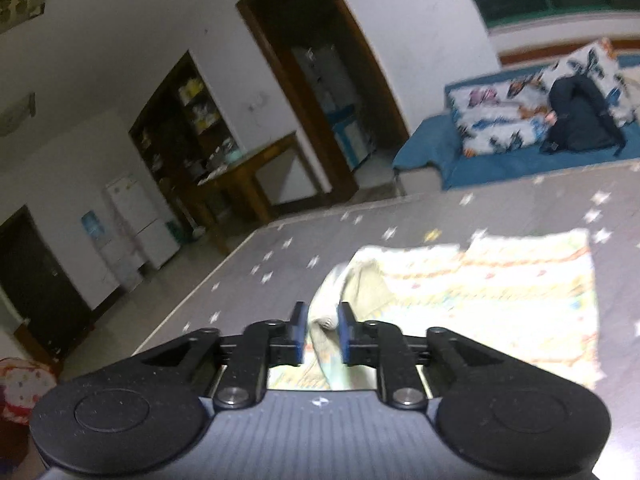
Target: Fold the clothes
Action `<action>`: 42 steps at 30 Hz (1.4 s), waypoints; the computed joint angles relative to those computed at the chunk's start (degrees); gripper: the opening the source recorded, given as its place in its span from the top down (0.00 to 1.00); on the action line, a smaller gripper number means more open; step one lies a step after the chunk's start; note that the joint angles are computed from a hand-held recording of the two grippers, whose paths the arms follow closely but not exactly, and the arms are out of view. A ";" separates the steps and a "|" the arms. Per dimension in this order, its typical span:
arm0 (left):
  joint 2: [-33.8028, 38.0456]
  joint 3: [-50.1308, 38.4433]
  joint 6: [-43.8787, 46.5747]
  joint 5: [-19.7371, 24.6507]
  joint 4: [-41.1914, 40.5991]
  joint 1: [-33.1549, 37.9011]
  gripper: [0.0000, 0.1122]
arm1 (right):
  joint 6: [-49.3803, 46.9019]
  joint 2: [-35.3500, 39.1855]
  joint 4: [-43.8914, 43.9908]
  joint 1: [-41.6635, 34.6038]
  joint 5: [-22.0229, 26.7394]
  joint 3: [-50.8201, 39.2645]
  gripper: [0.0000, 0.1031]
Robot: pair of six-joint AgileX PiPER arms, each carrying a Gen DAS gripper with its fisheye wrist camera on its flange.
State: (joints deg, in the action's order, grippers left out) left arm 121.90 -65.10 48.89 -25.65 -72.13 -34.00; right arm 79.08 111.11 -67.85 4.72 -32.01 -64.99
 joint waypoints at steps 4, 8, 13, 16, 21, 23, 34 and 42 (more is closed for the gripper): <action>-0.97 1.22 -2.07 0.70 2.21 0.27 0.08 | -1.02 -0.58 -0.62 -0.46 0.12 2.45 0.73; -4.19 6.67 -13.52 -0.73 12.92 0.97 0.08 | -3.51 -3.44 -3.00 -2.99 2.49 6.97 0.73; -7.82 13.49 -17.94 -9.51 11.37 1.98 0.09 | -8.33 -2.37 -5.04 -3.98 9.69 9.98 0.73; -8.66 14.68 -16.05 -13.06 5.66 3.96 0.09 | -12.75 -0.27 -1.68 -4.48 11.63 11.73 0.74; -8.37 13.55 -14.43 -15.65 0.35 8.80 0.09 | -13.73 1.88 -1.63 -7.36 7.62 11.18 0.71; -8.13 12.60 -13.93 -14.00 -0.27 11.09 0.09 | -13.65 1.36 -1.92 -7.20 7.61 11.48 0.68; -4.76 7.74 -12.97 -5.43 2.35 17.82 0.66 | -17.69 -0.90 0.99 -8.69 4.54 14.84 0.65; -11.27 14.77 -50.20 -3.00 39.42 19.02 0.90 | -21.60 -2.60 4.28 -9.45 2.71 17.83 0.65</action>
State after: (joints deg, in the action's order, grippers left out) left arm 110.63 -50.33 -1.31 -28.65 -32.71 -14.98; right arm 57.48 108.51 -63.57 -4.73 -29.30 -47.15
